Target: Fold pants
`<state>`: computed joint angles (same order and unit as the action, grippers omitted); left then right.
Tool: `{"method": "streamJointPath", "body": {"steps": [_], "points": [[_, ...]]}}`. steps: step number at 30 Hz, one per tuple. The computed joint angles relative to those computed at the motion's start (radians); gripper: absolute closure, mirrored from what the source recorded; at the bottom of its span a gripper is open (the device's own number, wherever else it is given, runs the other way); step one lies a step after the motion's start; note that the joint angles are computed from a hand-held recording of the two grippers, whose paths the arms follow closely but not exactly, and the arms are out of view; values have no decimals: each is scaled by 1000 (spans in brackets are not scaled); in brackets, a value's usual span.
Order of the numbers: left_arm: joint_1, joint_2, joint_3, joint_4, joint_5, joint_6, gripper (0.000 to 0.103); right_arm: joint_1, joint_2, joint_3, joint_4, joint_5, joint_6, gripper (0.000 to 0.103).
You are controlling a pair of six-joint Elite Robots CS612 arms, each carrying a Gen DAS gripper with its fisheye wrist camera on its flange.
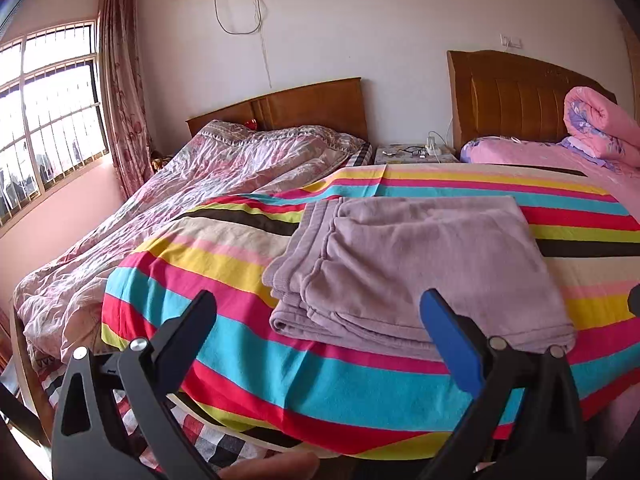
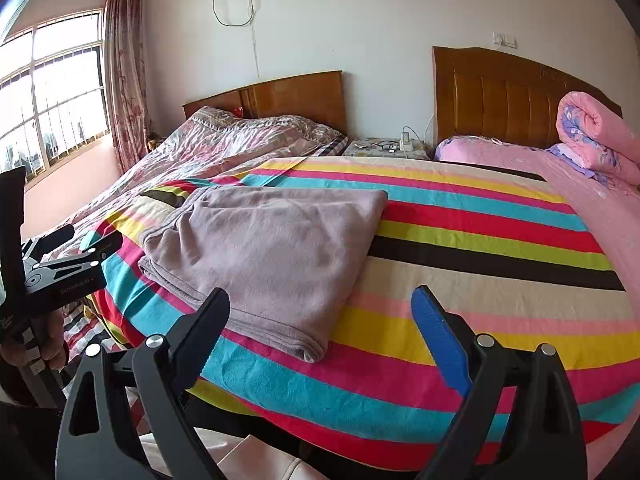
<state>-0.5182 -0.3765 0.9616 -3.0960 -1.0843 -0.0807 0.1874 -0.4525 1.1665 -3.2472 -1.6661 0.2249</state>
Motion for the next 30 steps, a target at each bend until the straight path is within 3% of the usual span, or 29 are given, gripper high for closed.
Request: {"method": "streamJointPath", "body": {"steps": [3, 8, 30], "points": [[-15, 12, -1, 20, 32, 28, 1, 4, 7, 3, 30, -5, 1, 14], [-5, 7, 19, 17, -53, -29, 1, 4, 11, 15, 48, -24, 5, 14], [-2, 5, 29, -11, -90, -28, 1, 7, 10, 17, 47, -20, -20, 14]]}}
